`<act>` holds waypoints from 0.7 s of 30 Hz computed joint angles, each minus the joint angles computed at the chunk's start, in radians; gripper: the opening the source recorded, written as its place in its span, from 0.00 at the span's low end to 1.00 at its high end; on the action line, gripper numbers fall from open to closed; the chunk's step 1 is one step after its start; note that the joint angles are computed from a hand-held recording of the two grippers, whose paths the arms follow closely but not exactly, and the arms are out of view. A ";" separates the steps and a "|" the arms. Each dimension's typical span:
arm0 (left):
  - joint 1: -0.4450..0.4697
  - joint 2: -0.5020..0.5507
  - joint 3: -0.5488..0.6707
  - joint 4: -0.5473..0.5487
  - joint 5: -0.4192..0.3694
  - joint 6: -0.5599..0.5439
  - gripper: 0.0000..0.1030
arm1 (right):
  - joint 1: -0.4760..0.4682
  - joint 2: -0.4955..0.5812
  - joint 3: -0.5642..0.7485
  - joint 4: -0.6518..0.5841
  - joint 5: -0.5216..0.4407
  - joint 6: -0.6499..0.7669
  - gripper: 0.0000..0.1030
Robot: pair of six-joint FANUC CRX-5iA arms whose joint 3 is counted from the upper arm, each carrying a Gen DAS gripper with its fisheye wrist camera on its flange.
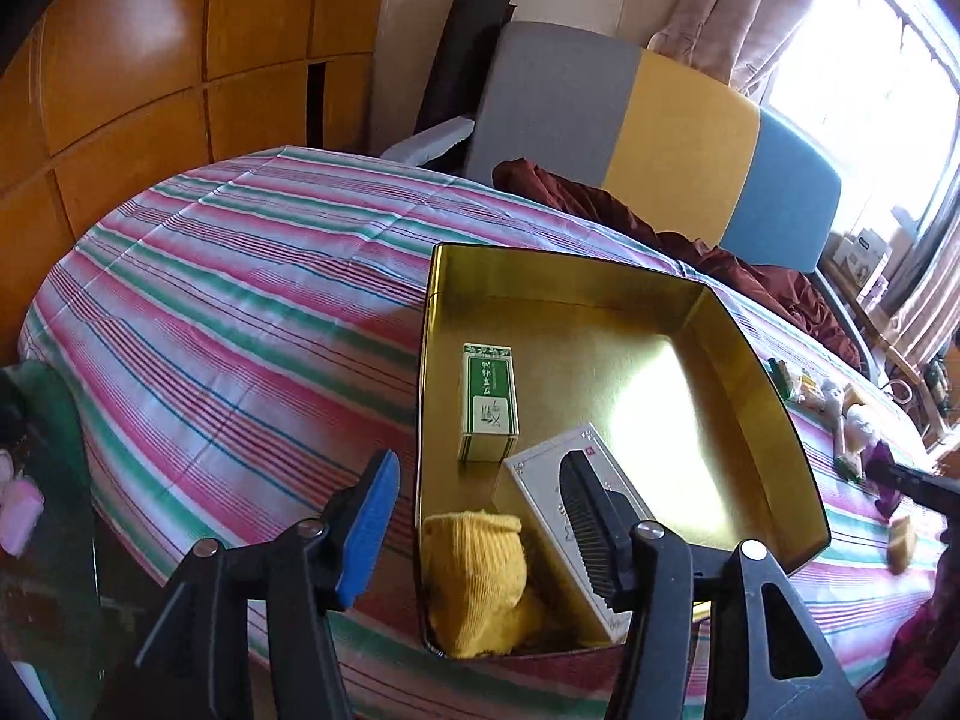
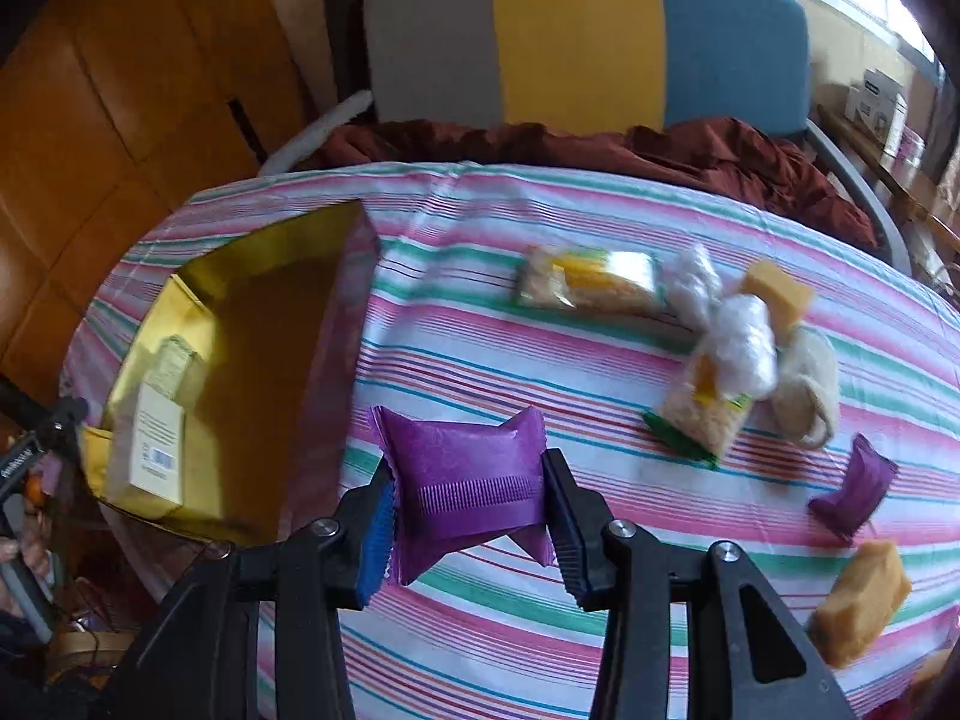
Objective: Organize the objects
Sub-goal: 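Release the green box in the tin while the right gripper drops the purple snack in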
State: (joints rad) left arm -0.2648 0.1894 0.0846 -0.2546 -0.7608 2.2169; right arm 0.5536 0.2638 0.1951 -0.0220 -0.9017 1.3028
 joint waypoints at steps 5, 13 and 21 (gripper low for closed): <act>-0.004 -0.031 -0.038 -0.011 0.024 0.023 0.57 | 0.068 0.113 0.205 -0.110 -0.059 0.111 0.44; 0.017 -0.072 -0.100 -0.005 0.073 0.030 0.64 | 0.149 0.432 0.636 -0.160 -0.266 0.062 0.44; 0.069 -0.089 -0.168 0.094 0.120 -0.025 0.70 | 0.136 0.644 0.947 -0.336 -0.462 0.001 0.53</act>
State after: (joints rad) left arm -0.1957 0.1007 -0.0839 -0.1604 -0.6406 2.1921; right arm 0.6900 0.9073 1.1418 -0.3581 -1.3639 1.3035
